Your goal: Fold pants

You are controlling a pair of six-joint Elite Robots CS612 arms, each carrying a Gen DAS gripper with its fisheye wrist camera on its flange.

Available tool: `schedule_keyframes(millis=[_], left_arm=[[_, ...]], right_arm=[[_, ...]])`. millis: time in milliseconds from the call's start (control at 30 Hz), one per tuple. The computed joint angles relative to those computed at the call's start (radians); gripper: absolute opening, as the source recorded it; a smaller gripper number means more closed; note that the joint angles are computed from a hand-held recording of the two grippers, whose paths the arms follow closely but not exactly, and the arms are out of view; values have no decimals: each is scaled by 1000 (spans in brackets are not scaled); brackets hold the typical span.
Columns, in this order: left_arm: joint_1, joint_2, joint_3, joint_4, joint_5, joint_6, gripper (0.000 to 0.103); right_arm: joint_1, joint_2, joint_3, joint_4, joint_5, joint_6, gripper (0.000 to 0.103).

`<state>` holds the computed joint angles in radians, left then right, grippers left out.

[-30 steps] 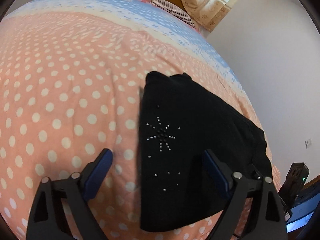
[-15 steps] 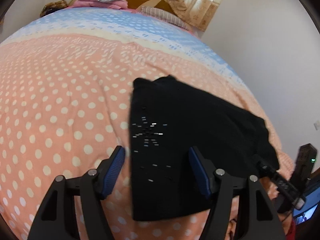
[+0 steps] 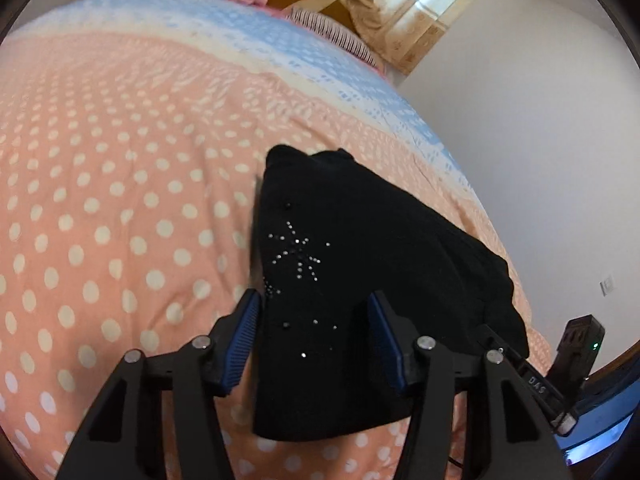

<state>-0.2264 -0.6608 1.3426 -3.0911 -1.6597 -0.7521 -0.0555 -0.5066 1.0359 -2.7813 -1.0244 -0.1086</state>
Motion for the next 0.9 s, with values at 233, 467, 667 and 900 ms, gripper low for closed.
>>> schedule_keyframes(millis=[233, 467, 667, 900], left_arm=[[-3, 0, -16, 35, -65, -8, 56], [10, 4, -20, 11, -110, -59, 18], [-12, -30, 0, 27, 13, 87, 15], [-22, -53, 13, -16, 141, 200, 14]], right_arm=[[-4, 3, -4, 11, 24, 24, 39], [-3, -2, 4, 0, 17, 15, 38], [23, -30, 59, -107, -96, -42, 32], [37, -68, 93, -185, -108, -29, 31]])
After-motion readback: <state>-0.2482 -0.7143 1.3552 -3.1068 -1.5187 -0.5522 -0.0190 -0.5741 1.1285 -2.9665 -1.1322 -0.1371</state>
